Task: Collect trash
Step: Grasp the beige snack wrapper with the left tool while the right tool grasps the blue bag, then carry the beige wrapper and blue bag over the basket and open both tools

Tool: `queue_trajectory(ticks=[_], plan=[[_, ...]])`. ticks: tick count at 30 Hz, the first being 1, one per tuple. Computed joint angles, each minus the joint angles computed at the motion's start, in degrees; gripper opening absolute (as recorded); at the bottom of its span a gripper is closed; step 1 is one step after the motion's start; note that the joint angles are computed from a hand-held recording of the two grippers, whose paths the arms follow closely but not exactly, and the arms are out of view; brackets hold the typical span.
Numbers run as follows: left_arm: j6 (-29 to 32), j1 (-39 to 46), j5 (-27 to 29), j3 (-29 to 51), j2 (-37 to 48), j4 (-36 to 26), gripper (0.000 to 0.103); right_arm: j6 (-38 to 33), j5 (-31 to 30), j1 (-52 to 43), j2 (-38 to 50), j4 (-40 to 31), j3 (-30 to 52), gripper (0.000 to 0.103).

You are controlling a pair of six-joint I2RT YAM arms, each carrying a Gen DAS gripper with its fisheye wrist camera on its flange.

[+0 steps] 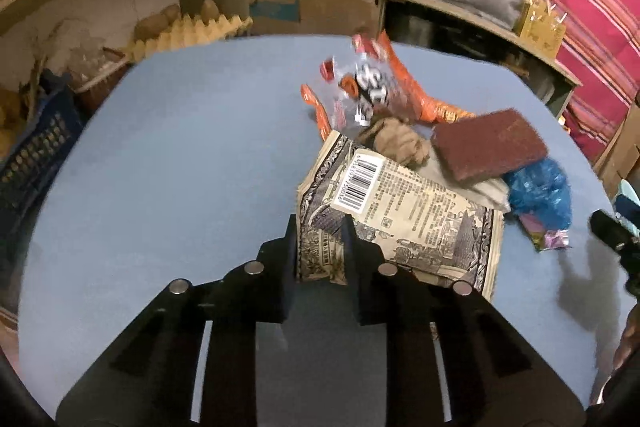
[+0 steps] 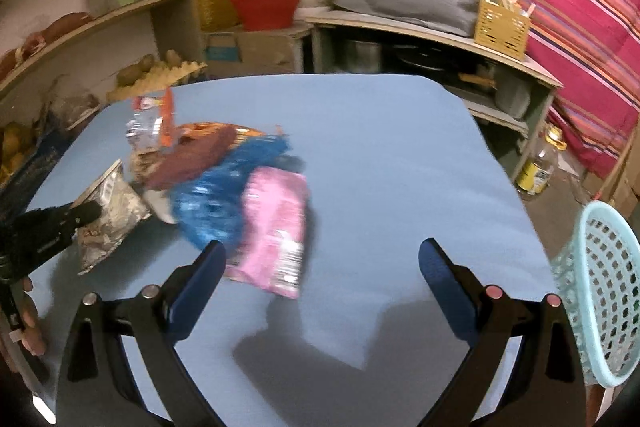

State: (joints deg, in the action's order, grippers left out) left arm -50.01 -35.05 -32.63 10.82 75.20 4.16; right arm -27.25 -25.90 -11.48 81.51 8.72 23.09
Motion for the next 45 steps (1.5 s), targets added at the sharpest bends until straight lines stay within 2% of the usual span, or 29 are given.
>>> queue_trajectory(ticks=[5, 8, 10, 13, 16, 18, 21, 23, 26, 30, 33, 37, 45], plan=[[-4.6, -4.8, -7.7, 0.3, -9.8, -12.2, 0.019, 3.5, 5.4, 8.3, -3.0, 4.6, -3.4, 0.095], [-6.8, -6.2, -9.6, -0.3, -16.0, -17.6, 0.019, 4.4, 9.2, 13.0, -2.0, 6.8, -3.7, 0.092], [-7.8, -6.7, -10.8, -0.4, -18.4, -20.4, 0.019, 4.9, 11.5, 15.7, -1.3, 8.3, -4.1, 0.066], [-8.4, -7.0, -11.7, -0.6, -21.0, -22.8, 0.019, 4.7, 12.8, 18.0, 1.5, 7.3, -2.4, 0.046], [-9.4, -7.5, -12.5, -0.4, -23.1, -25.3, 0.019, 4.3, 11.8, 18.3, 0.9, 8.2, -3.2, 0.033], [-10.6, -8.6, -13.7, 0.1, -23.4, -26.9, 0.019, 3.2, 11.8, 18.5, -1.4, 8.9, -4.6, 0.030], [-12.7, -10.7, -15.3, 1.2, -23.6, -29.3, 0.019, 1.2, 10.5, 17.0, -4.1, 8.1, -5.3, 0.027], [-14.6, -12.1, -16.4, 1.9, -23.2, -30.7, 0.019, 0.8, 7.5, 13.8, -5.9, 7.1, -5.2, 0.027], [-18.1, -14.9, -18.4, 4.0, -21.8, -33.3, 0.019, 0.1, 1.6, 7.7, -8.9, 4.2, -4.0, 0.027], [-22.2, -18.6, -20.8, 6.6, -18.8, -35.7, 0.019, -1.4, -9.7, -2.6, -13.3, -2.3, -1.1, 0.027], [-23.9, -20.3, -21.8, 8.3, -16.2, -35.5, 0.019, -3.6, -13.3, -7.4, -13.6, -5.3, 1.0, 0.027], [-24.4, -21.3, -22.1, 10.5, -11.4, -33.8, 0.019, -5.8, -17.5, -13.2, -10.9, -8.5, 4.1, 0.027], [-23.4, -22.1, -22.3, 13.6, -5.3, -30.8, 0.019, -11.8, -19.7, -20.2, -4.3, -10.1, 8.1, 0.027]])
